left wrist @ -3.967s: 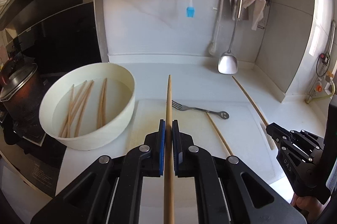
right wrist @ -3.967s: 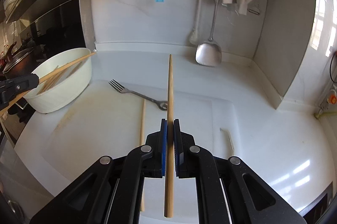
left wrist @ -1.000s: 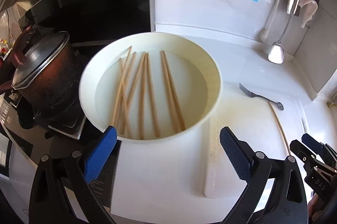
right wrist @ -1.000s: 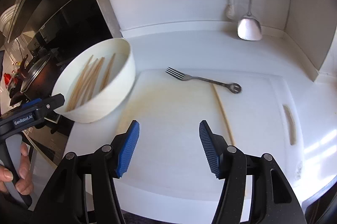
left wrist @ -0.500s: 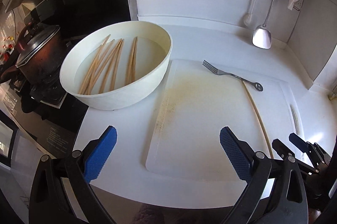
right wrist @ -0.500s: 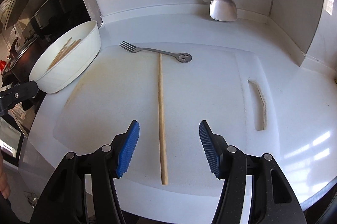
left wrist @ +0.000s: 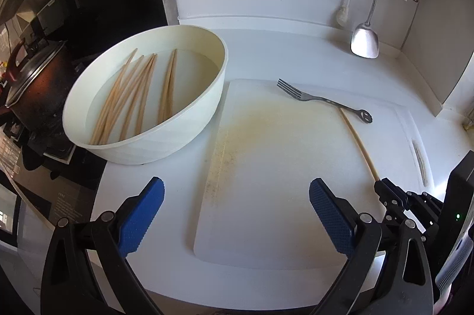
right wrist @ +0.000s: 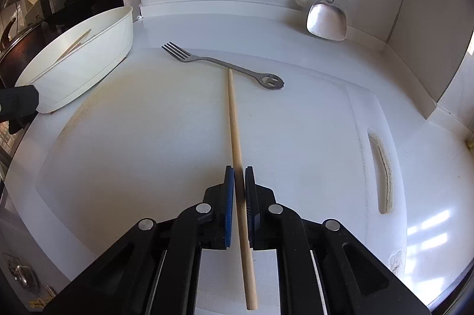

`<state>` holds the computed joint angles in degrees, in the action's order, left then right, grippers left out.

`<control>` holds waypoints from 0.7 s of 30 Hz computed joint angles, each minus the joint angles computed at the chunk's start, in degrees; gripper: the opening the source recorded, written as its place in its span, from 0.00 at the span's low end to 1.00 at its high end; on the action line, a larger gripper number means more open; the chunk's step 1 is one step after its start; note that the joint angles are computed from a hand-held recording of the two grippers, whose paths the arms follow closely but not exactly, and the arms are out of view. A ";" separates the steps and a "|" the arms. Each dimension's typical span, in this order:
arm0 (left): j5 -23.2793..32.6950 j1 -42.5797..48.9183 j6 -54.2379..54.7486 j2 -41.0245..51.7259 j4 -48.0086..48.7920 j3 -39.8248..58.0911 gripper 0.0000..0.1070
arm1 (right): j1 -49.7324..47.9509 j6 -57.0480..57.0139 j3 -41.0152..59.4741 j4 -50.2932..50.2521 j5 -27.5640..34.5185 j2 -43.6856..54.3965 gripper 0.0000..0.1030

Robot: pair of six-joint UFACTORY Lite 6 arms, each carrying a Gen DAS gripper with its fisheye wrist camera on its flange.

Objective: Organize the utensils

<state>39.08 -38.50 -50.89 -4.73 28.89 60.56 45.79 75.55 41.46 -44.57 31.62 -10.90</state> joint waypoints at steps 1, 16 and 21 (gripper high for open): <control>-0.90 0.26 0.49 1.49 -0.07 0.96 0.90 | -0.43 0.65 -0.70 -0.14 -0.40 -0.69 0.08; -10.12 1.88 8.85 30.25 -5.74 30.81 0.90 | -7.82 1.45 -8.13 1.72 -0.39 -9.38 0.12; -3.65 0.89 12.46 45.26 -8.62 49.97 0.90 | -7.96 1.31 -8.83 1.80 0.02 -10.20 0.12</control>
